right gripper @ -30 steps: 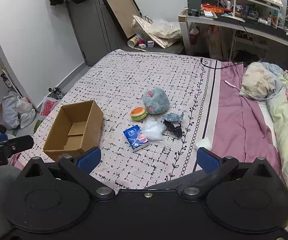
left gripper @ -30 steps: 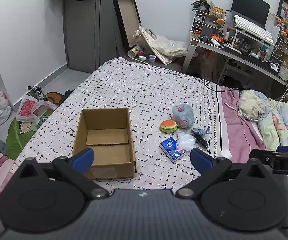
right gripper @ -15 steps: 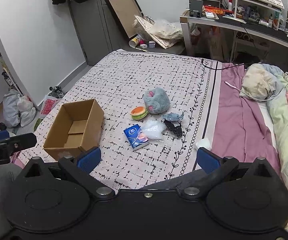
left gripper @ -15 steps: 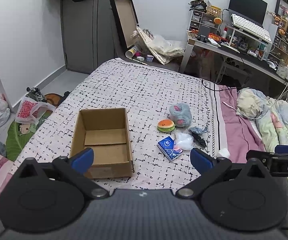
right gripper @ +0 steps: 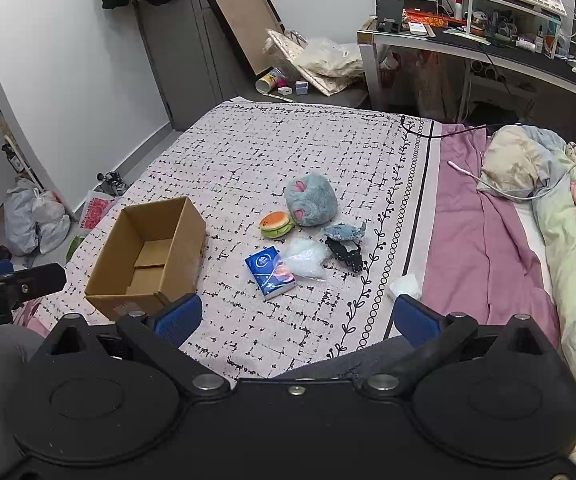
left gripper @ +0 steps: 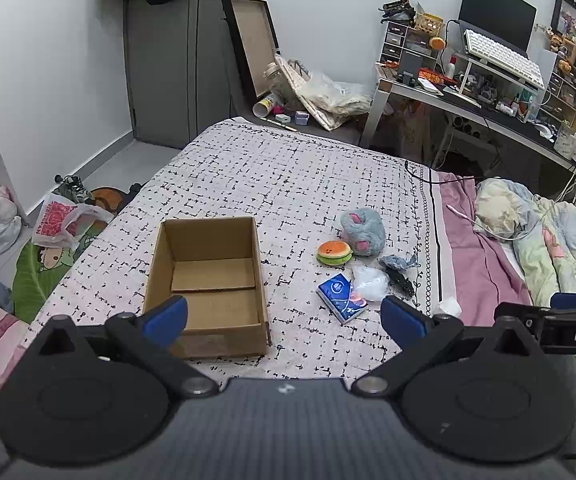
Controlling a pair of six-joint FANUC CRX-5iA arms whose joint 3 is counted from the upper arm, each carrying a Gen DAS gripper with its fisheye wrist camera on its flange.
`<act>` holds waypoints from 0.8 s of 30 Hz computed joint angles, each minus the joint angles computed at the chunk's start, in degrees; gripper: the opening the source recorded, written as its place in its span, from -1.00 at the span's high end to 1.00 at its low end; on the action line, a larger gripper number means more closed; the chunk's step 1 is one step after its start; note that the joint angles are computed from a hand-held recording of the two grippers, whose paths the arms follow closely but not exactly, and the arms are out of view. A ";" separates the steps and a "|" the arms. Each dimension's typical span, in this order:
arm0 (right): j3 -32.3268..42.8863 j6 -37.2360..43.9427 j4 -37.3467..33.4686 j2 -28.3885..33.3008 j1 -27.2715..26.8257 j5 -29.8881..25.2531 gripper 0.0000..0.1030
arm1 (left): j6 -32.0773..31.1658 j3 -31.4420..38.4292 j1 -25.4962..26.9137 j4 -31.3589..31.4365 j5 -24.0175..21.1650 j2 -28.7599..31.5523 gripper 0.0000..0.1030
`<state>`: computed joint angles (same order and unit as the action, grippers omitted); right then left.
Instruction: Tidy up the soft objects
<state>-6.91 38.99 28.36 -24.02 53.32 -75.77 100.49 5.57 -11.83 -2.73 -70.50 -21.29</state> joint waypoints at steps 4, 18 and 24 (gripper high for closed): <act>-0.20 -0.21 0.35 -0.15 0.35 0.09 -1.00 | -0.16 -0.07 0.22 0.11 -0.01 -0.05 -0.98; -0.08 0.44 -0.46 0.15 -0.54 0.68 -1.00 | 0.51 0.36 -0.72 -1.19 -0.48 0.37 -0.98; -0.38 0.05 -0.30 -0.01 -0.69 0.80 -1.00 | 0.51 0.59 -0.93 -1.51 -0.78 0.63 -0.98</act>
<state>-7.28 39.04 28.06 -24.03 52.62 -74.96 101.01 6.15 -12.76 -4.24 -71.28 -20.66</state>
